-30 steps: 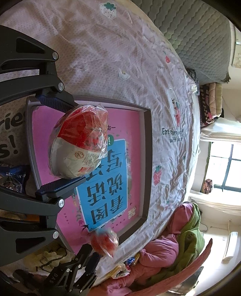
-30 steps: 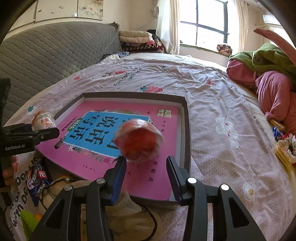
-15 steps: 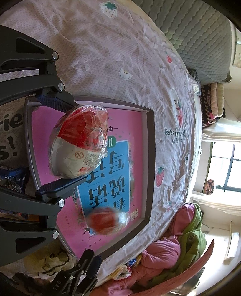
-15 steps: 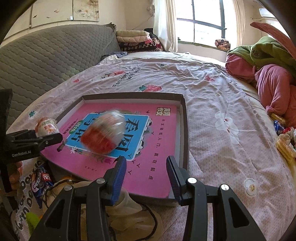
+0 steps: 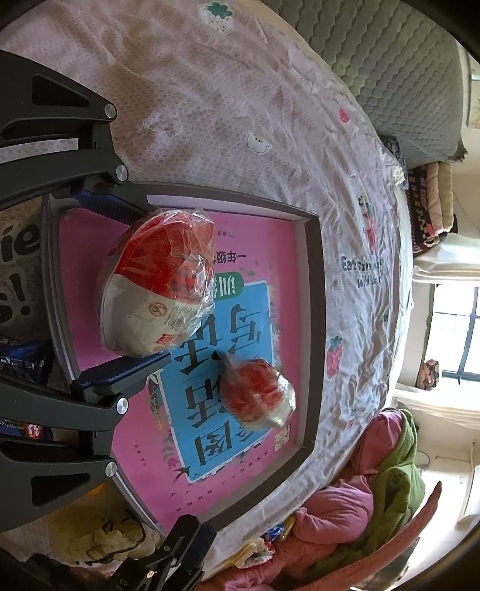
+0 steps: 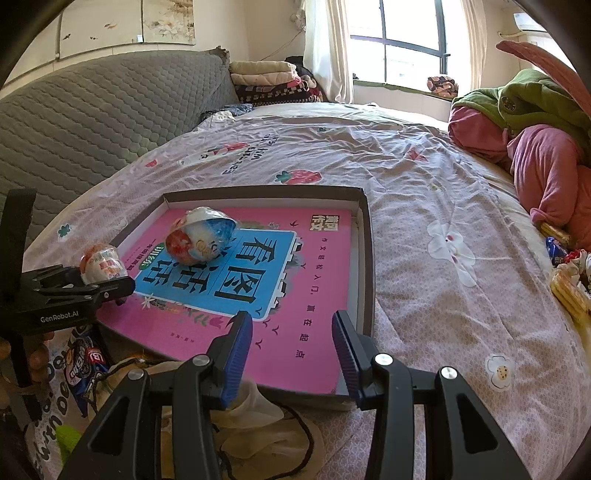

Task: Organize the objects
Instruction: 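Lower large red-white egg into the tray and open the left tool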

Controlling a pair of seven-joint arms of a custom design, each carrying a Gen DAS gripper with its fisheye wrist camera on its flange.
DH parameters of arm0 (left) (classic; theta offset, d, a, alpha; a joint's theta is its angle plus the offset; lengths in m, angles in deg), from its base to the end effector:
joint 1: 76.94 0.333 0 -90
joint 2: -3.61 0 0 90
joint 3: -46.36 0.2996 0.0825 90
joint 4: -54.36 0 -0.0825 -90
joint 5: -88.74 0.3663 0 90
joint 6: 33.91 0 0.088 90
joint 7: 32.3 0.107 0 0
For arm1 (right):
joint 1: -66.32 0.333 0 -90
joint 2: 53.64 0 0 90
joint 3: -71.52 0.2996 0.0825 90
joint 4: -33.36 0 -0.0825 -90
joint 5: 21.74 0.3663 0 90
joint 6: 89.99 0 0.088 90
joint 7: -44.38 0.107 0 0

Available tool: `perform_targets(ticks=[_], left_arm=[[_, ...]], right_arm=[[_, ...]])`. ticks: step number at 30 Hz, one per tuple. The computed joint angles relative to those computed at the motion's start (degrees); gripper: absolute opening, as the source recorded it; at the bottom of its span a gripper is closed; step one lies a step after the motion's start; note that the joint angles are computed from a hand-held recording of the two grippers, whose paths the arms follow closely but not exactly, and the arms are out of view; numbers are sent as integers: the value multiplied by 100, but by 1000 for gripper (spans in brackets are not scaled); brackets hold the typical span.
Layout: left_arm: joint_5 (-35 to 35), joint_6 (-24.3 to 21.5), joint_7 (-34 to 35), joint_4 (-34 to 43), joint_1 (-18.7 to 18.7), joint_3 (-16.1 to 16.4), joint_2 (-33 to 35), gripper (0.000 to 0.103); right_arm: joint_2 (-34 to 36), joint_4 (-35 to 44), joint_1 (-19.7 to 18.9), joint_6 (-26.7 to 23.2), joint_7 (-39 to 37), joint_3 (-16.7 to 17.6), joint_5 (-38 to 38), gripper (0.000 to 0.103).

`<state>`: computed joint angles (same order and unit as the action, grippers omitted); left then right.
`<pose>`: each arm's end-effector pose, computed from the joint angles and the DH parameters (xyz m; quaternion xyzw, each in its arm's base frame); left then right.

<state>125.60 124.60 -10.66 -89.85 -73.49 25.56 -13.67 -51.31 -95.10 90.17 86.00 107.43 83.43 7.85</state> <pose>0.4309 -0.1646 0.4258 -0.7675 0.5468 -0.2250 0.2476 0.4756 0.2925 0.4314 -0.8125 0.4338 -0.1517 0.3586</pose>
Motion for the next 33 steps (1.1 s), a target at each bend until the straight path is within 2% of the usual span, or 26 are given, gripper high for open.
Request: perform_targets(ticks=[8,20,22,26,33], left_arm=[[-290,105,166,-46,-41,78,-36,70],[-470,267,280,-112,63,-17,-158,71],[-527,290,309,-124,82,-36,-206,71],[-599,318,330,-158,153,-117,-322,72],[-781,391,449,-231,234,-232,-572,75]], right_arm=[[-41,1,19,-48,-171,-6,240,46],[-57,16,72,-30,-212,-44,326,46],[-70,11,76,11,-374,-24,480,46],[-115,-2,125,115,-776,5,900,54],[-178,46,281,237,-1638,-20,1820,55]])
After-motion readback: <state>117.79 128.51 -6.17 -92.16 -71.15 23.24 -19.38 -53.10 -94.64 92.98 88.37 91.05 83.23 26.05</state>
